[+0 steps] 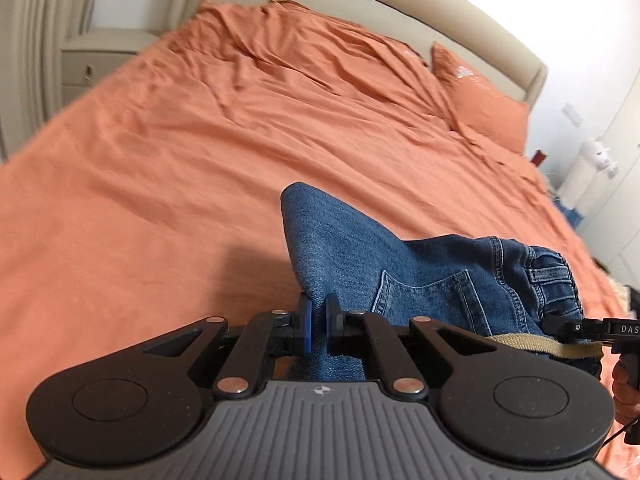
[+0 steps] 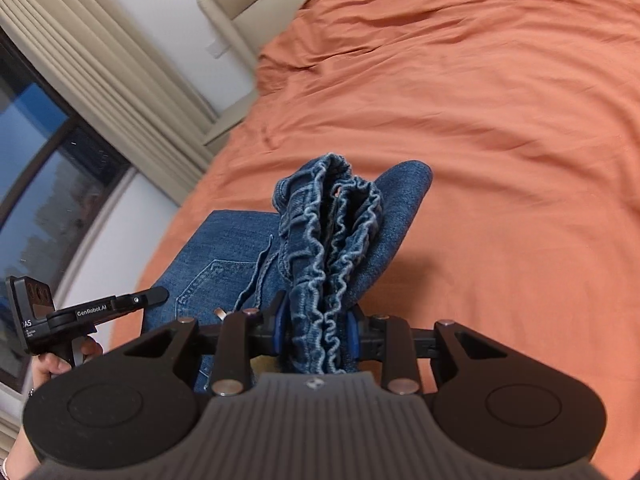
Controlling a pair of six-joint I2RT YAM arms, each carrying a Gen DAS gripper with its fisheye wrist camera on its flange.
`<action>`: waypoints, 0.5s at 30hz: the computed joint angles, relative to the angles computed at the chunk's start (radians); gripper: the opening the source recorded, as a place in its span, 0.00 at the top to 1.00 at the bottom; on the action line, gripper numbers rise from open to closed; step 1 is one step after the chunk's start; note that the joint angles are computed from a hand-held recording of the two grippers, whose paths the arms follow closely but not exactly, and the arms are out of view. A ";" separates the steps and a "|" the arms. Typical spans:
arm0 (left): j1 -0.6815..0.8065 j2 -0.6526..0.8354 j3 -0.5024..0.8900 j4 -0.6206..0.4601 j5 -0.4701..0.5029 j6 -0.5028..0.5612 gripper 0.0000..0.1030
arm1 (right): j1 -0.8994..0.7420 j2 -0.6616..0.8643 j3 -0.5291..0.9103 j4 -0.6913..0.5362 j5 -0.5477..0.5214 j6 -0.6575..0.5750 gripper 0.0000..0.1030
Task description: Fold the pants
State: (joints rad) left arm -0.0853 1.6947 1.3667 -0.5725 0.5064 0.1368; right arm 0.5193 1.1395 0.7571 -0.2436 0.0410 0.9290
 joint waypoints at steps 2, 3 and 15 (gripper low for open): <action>0.021 0.029 0.049 -0.024 -0.021 0.039 0.94 | 0.025 0.086 0.015 0.090 0.005 0.026 0.76; 0.031 0.045 0.064 -0.026 -0.033 0.053 0.94 | 0.033 0.128 0.020 0.137 0.007 0.037 0.76; 0.126 0.242 0.033 0.093 -0.075 0.081 0.94 | 0.033 0.546 0.124 0.338 -0.033 0.093 0.75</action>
State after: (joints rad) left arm 0.0403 1.9371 1.3993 -0.4798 0.4314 0.2175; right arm 0.5519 1.6855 0.8807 0.0944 0.0082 1.0222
